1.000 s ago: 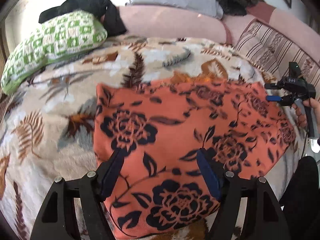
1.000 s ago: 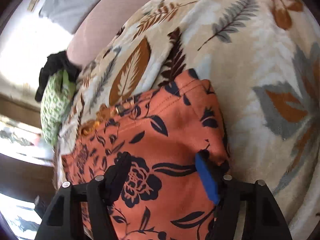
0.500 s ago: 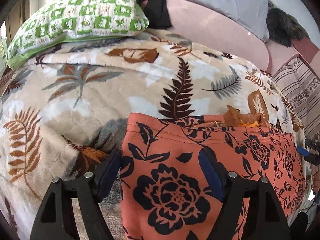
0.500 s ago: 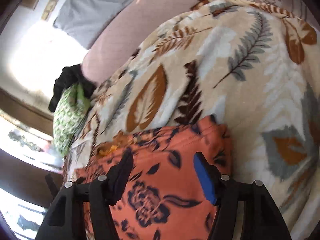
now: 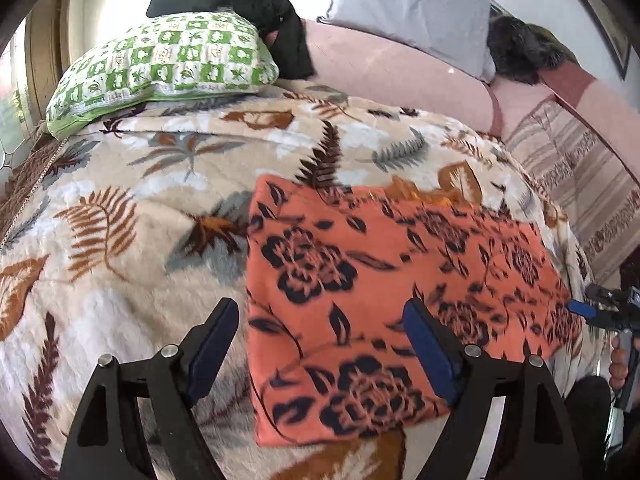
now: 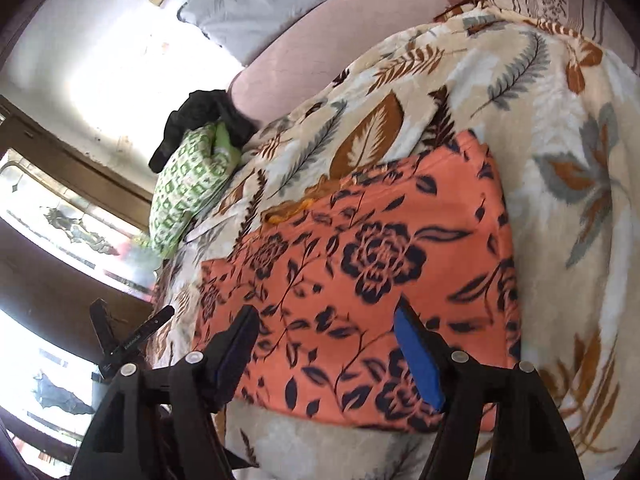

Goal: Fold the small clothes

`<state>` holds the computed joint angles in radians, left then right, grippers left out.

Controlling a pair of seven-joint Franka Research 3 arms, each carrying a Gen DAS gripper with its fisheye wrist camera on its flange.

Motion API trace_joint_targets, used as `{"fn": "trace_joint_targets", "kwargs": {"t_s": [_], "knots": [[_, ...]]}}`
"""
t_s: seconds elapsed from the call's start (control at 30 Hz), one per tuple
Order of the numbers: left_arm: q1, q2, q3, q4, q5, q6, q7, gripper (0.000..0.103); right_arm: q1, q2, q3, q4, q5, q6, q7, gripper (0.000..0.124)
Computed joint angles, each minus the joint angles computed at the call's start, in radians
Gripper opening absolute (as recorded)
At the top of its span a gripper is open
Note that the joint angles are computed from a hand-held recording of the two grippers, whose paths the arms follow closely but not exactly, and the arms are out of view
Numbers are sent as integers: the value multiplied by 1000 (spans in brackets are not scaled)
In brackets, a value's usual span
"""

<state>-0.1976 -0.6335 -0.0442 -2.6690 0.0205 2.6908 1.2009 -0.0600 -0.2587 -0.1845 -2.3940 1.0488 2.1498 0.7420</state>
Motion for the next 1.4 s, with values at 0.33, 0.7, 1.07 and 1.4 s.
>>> {"fn": "trace_joint_targets", "kwargs": {"t_s": [0.33,0.7,1.07,1.4], "knots": [[101,-101,-192,-62,21,-36,-97,87,-54,-183,-35,-220,-50,83,170,70],[-67,1,-69,-33,121,68,-305,87,-55,-114,-73,-262,223,209,341,70],[-19,105,-131,28,89,33,-243,87,-31,-137,-33,-282,26,323,326,13],[-67,190,-59,37,243,92,-334,88,29,-87,-104,-94,17,318,177,76]]}}
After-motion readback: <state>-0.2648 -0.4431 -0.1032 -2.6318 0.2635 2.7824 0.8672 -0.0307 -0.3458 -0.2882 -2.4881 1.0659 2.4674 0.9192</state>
